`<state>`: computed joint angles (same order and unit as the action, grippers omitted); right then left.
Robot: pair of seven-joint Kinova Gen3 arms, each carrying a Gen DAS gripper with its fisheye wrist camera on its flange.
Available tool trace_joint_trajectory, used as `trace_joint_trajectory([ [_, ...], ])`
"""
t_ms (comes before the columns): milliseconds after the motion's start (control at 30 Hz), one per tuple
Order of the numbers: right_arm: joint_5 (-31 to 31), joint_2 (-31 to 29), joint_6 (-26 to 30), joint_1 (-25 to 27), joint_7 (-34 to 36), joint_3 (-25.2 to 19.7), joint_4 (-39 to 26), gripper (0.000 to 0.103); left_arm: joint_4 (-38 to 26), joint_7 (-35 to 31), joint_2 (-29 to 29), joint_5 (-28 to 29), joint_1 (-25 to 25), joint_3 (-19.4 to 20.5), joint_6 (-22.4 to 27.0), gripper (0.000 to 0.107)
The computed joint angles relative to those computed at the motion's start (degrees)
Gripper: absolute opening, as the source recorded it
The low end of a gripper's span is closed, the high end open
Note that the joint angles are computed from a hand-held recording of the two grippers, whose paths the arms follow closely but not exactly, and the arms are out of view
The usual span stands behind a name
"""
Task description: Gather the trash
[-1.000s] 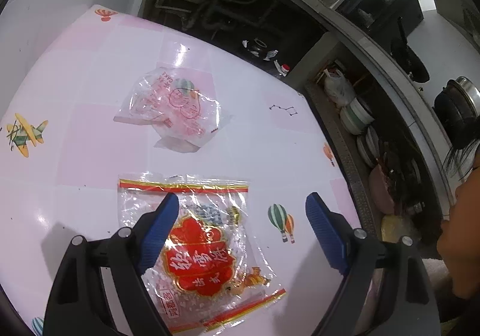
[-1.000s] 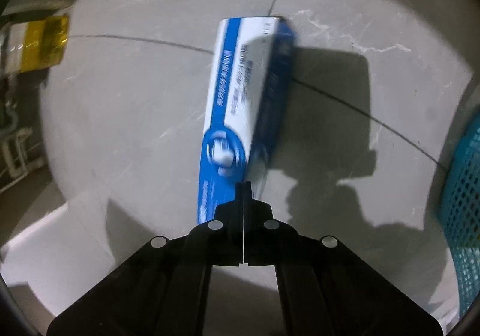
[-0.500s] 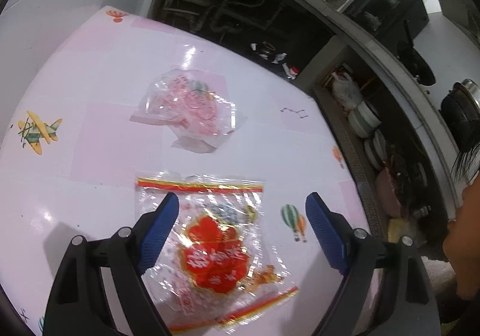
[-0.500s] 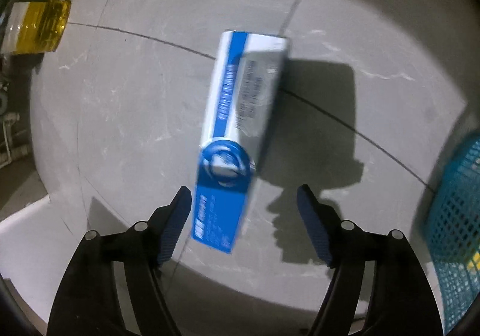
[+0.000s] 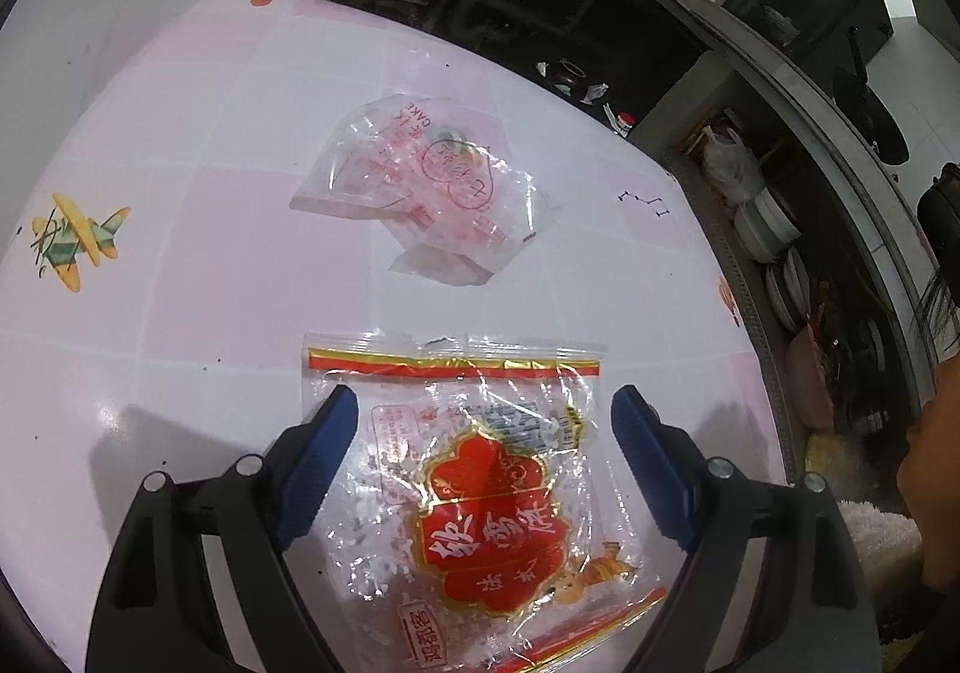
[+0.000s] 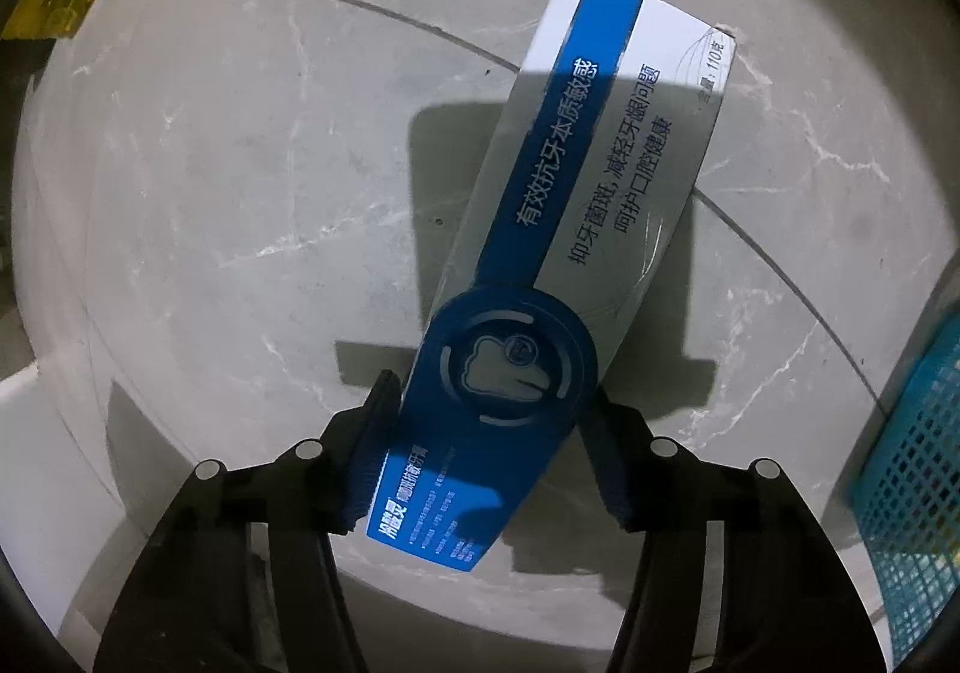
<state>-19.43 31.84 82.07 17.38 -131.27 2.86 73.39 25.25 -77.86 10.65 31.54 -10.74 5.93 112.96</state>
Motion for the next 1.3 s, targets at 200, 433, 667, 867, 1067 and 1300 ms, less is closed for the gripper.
trace_joint_trajectory([
  [200, -4.9, -6.3, -5.1, 3.4, 1.0, 0.6, 7.2, 0.049, 0.0, -0.1, -0.9, 1.5, -1.5, -0.1, -0.2, 0.084],
  [433, -10.5, -21.7, -7.7, 4.7, 6.0, 2.2, 13.1, 0.047, -2.5, -0.9, -1.8, 4.3, -3.0, -0.2, 0.6, 0.084],
  [667, -4.0, -39.0, 0.2, -0.8, 5.4, 7.3, 8.3, 0.047, -4.9, -0.6, -3.4, 9.7, -6.4, 0.2, 1.1, 0.084],
  [867, -0.4, -52.2, 3.8, 1.3, -5.7, 8.0, 13.2, 0.047, -4.6, -0.1, -5.2, 14.8, -9.3, -0.8, 1.6, 0.084],
  [1067, -2.4, -59.7, 3.5, 9.7, -19.7, 8.8, 21.4, 0.047, -3.5, -0.9, -7.2, 22.5, -12.6, -4.4, 2.9, 0.084],
  [1300, 0.8, -64.2, -4.3, 9.5, -33.0, 13.3, 27.6, 0.05, -5.3, -0.7, -7.7, 30.4, -19.4, -7.1, 5.1, 0.084],
])
